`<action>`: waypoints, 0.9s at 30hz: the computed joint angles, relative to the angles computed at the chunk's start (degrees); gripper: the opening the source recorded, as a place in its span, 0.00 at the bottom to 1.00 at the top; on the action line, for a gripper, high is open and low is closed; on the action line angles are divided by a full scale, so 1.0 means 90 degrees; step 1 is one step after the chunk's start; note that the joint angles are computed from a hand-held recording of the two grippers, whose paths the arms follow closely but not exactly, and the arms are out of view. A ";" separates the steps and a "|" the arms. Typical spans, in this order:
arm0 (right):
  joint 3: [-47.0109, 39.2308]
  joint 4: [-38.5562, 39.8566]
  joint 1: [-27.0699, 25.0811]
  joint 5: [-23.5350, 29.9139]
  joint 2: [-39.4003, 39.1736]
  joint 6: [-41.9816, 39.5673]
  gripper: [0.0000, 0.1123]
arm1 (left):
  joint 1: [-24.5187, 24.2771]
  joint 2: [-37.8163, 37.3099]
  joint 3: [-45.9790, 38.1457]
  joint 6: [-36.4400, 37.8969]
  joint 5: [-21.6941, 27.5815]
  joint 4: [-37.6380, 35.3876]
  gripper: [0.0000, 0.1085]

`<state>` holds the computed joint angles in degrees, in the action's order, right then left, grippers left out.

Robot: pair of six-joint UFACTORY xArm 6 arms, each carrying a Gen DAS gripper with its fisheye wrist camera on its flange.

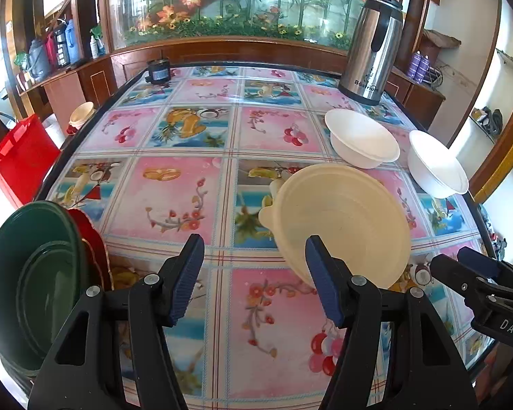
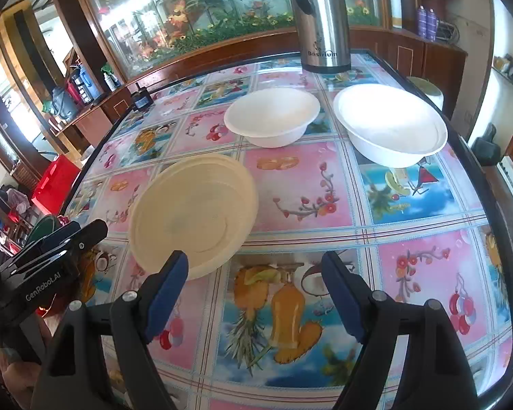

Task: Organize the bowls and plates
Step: 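Move both grippers toward the beige handled bowl, then close both grippers on the rim of the beige handled bowl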

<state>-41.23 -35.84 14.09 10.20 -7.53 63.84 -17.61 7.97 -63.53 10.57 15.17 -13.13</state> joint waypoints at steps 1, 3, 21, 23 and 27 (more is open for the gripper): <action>-0.0020 0.0044 -0.0011 -0.0012 0.0034 -0.0048 0.71 | -0.0008 0.0028 -0.0026 -0.0083 -0.0003 0.0107 0.57; -0.0067 0.0150 -0.0024 0.0015 0.0094 -0.0169 0.71 | -0.0024 0.0132 -0.0133 -0.0239 0.0035 0.0283 0.57; -0.0541 0.1138 -0.0205 0.0038 0.0627 -0.1263 0.71 | -0.0024 0.0847 -0.1008 -0.0677 0.0452 0.0699 0.57; -0.0607 0.1310 -0.0199 0.0016 0.0703 -0.1450 0.71 | -0.0024 0.0931 -0.1123 -0.0700 0.0516 0.0712 0.57; -0.0841 0.1436 -0.0180 0.0152 0.0888 -0.1679 0.71 | -0.0060 0.1104 -0.1356 -0.0802 0.0684 0.0924 0.57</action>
<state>-48.80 -22.92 12.46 11.57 0.47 48.73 -18.15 17.91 -75.73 3.35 21.33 -4.81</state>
